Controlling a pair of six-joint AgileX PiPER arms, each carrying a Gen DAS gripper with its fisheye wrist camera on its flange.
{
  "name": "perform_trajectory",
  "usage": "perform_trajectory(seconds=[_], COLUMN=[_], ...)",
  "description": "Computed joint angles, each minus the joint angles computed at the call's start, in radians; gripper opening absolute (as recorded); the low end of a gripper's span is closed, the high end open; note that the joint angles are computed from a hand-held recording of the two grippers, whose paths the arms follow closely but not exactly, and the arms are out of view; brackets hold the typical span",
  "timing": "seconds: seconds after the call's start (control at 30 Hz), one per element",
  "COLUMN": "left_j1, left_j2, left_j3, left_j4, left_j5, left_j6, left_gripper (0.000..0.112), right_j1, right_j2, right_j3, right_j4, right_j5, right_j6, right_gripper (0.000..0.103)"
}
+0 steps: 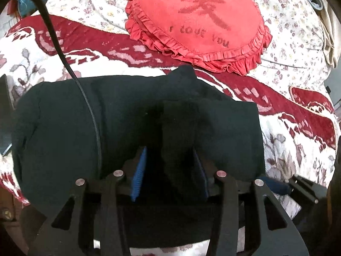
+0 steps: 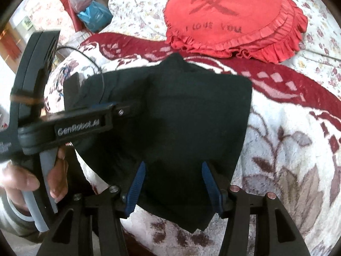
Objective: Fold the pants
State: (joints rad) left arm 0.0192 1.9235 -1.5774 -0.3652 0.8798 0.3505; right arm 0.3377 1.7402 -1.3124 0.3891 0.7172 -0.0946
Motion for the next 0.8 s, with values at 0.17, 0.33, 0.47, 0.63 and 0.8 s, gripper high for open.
perform_trajectory(seconds=[0.17, 0.33, 0.47, 0.63, 0.8], left_j1=[0.021, 0.064, 0.090, 0.114, 0.122], left_j2=[-0.051, -0.084, -0.097, -0.084, -0.070], left_j3=[0.042, 0.073, 0.083, 0.072, 0.064], left_j4=[0.014, 0.011, 0.020, 0.006, 0.002], left_j5=[-0.014, -0.014, -0.017, -0.001, 0.014], left_j6=[0.003, 0.015, 0.014, 0.018, 0.010], left_gripper=[0.043, 0.043, 0.043, 0.043, 0.043], right_j1=[-0.001, 0.015, 0.047, 0.073, 0.116], right_j2=[-0.002, 0.044, 0.100, 0.164, 0.220], right_j3=[-0.033, -0.102, -0.179, -0.254, -0.317], right_j4=[-0.021, -0.066, -0.086, -0.075, -0.155], right_j5=[0.004, 0.010, 0.032, 0.059, 0.084], right_j6=[0.026, 0.074, 0.084, 0.079, 0.127], right_gripper=[0.054, 0.054, 0.054, 0.054, 0.054])
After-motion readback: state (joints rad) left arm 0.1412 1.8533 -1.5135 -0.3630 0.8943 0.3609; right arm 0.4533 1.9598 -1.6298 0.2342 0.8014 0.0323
